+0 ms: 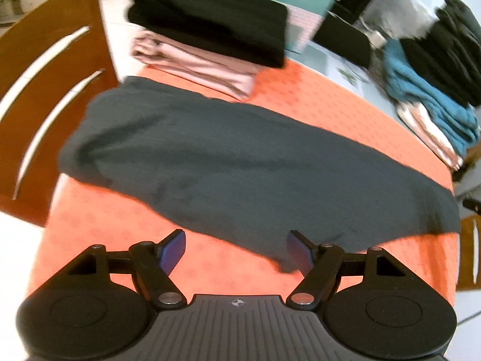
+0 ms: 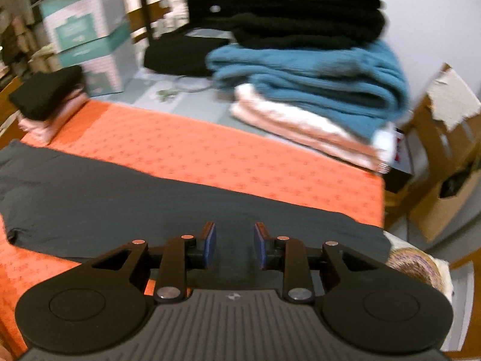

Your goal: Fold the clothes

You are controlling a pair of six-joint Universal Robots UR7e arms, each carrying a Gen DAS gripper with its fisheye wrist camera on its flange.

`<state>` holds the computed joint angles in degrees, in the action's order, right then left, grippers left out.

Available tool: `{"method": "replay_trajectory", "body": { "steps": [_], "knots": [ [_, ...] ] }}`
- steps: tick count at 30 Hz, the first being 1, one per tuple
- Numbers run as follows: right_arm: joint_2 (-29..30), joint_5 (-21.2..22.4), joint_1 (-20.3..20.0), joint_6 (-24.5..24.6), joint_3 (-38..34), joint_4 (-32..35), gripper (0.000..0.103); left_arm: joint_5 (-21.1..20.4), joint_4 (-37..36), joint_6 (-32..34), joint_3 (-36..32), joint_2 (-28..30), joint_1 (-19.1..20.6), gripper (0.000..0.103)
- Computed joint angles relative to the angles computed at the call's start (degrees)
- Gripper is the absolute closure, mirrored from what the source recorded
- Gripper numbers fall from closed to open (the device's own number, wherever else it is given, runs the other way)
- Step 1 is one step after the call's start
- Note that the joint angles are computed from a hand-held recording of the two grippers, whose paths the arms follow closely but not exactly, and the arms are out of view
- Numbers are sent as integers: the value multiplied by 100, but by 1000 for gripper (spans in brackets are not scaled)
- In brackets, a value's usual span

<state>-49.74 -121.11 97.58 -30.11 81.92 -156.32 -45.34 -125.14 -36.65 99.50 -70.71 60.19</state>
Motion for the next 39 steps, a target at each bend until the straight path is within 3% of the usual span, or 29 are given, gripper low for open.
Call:
{"method": "replay_trajectory", "body": {
  "steps": [7,18,31,39],
  "knots": [
    [426,222,183,-96,-408,497,71,418,-9,-204,-153,-132,242,27],
    [1553,424,358,-459,-1725,1523,71,839,14,-220,-635,23,684,27],
    [2861,278,384,-556,-3540,2608,71,742,2,42,-1403,559,1219,27],
    [3081,331,330,-559,-3942,2903,73,574,-131,261,-1685,825,1397,30]
  ]
}}
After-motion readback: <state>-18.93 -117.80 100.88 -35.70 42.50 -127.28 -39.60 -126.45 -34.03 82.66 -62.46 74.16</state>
